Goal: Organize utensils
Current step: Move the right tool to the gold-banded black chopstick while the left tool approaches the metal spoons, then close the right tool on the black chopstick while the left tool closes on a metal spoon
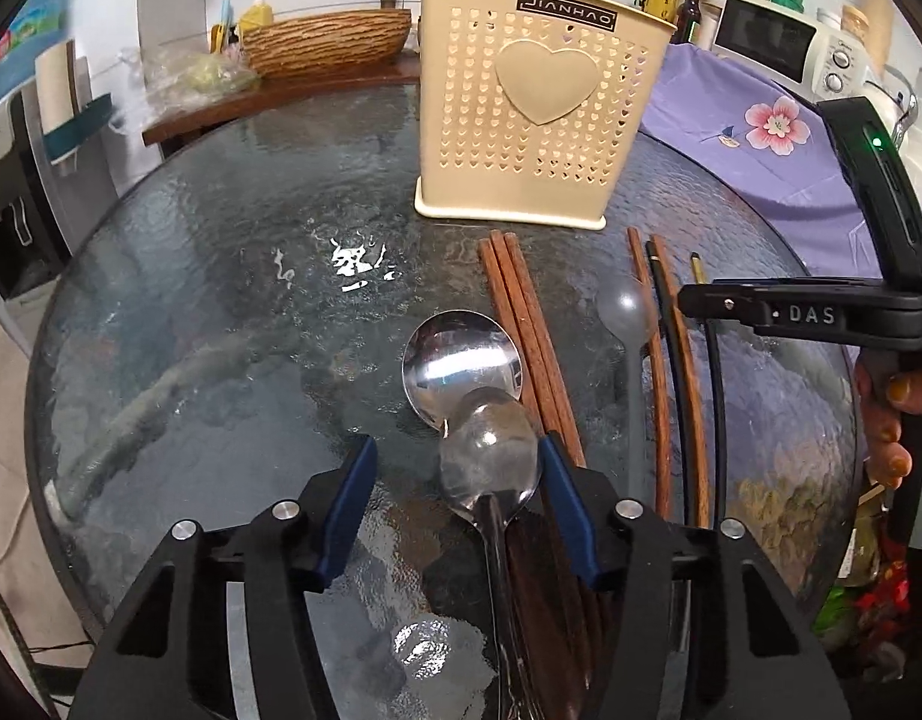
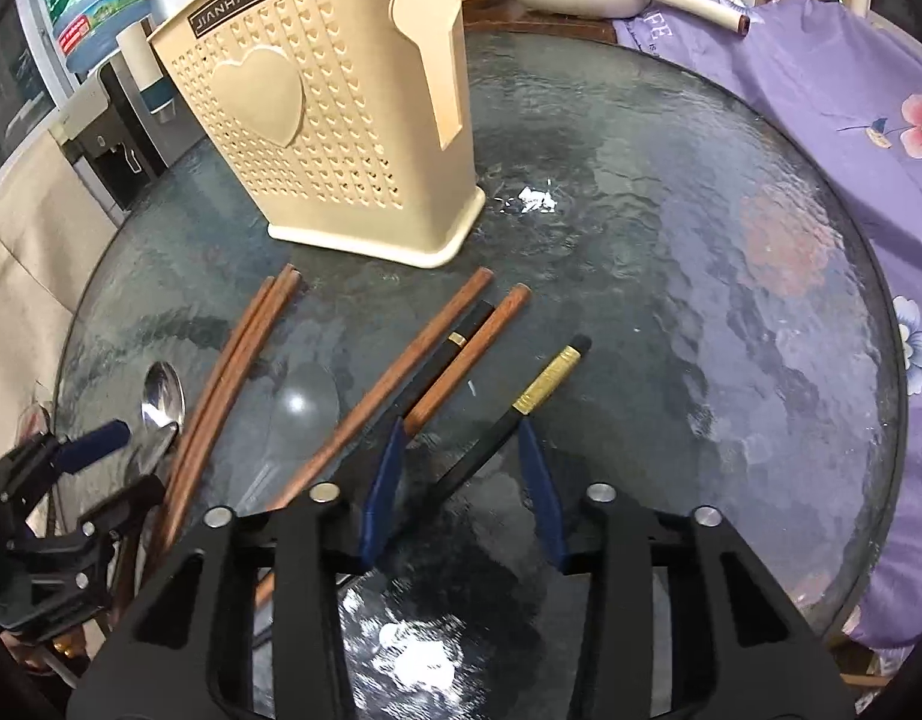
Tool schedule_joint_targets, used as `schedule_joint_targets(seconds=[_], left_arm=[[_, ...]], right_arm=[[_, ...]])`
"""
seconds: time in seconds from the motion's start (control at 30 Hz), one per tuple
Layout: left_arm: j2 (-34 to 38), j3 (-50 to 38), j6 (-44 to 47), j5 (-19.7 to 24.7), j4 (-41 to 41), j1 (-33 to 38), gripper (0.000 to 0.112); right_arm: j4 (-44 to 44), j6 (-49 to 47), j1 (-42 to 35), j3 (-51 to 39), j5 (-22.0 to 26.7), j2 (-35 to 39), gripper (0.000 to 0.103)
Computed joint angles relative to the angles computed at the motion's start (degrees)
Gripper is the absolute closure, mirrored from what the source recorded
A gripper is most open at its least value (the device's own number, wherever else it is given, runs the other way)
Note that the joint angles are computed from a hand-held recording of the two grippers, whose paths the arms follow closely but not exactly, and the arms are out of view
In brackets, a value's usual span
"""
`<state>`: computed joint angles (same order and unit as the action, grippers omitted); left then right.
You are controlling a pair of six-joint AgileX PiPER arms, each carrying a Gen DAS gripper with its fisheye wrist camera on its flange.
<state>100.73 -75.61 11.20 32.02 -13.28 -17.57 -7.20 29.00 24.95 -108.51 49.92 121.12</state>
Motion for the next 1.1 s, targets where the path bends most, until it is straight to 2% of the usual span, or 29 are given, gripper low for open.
schedule_joint_targets(seconds=[0.2, 0.4, 0.47, 0.6, 0.73, 1.0, 1.1], left_arm=[[0.9, -1.6, 3.4, 1.9, -4.2, 1.7, 0.064], [1.7, -3.0, 6.9, 4.1, -9.2, 3.9, 0.075], [1.9, -3.2, 7.4, 4.5, -10.0, 4.5, 0.075], [2.0, -3.5, 6.2, 4.4, -8.8, 5.5, 0.075], [2.4, -4.7, 1.8, 4.2, -3.2, 5.9, 0.075], [3.1, -6.1, 0.8, 4.8, 0.8, 5.7, 0.075], [3.2, -5.7, 1.4, 4.4, 0.3, 6.0, 0.077]], right_arm=[[5.4, -3.2, -2.4, 0.9, -1.3, -0.4, 0.080], [6.3, -4.6, -3.7, 2.4, -1.2, -1.4, 0.081], [6.7, -5.0, -3.9, 2.1, -1.0, -1.3, 0.081], [5.3, -4.1, -3.9, -0.2, 0.5, 0.1, 0.081], [3.0, -3.5, -3.0, -6.8, 4.7, 3.6, 0.081], [-1.6, -4.4, -0.5, -18.4, 11.5, 10.0, 0.085], [-1.2, -4.8, -0.8, -18.0, 11.3, 9.8, 0.086]])
